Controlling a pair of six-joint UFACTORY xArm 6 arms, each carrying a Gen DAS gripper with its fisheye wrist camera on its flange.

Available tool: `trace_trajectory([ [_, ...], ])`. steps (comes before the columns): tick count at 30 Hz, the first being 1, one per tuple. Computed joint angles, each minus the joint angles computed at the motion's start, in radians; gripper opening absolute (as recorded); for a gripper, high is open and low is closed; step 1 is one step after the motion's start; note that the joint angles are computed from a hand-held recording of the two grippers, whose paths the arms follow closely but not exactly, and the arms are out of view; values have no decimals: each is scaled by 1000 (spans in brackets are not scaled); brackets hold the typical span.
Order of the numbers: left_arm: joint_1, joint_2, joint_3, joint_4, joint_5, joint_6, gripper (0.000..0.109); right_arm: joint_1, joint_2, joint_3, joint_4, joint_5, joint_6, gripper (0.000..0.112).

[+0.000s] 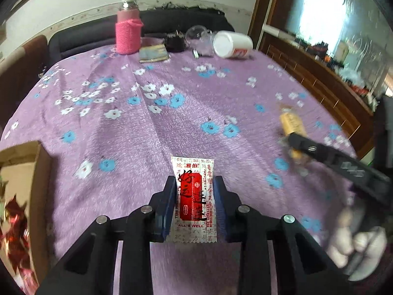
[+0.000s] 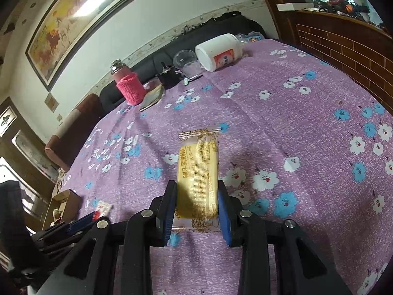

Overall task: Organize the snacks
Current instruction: 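Carry both packets over the cardboard tray and lower them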

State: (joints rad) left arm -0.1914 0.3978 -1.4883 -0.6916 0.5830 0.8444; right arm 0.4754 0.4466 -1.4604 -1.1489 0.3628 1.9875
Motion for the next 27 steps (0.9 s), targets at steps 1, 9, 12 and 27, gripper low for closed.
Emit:
trace_trajectory([
  [1,9,-21,18,-26,7,14,29,2,3,-4,-6,-2,-1,33],
  [9,147,-200,173,-233,57,106,30,37,37,-52,23,46,-68,33],
  [12,212,-218,187,-264,76,108,30,56,56,-86,52,71,-123,33],
  [27,465,-150,123,-334,105,66,30,245,345,-604,455,164,-740,34],
])
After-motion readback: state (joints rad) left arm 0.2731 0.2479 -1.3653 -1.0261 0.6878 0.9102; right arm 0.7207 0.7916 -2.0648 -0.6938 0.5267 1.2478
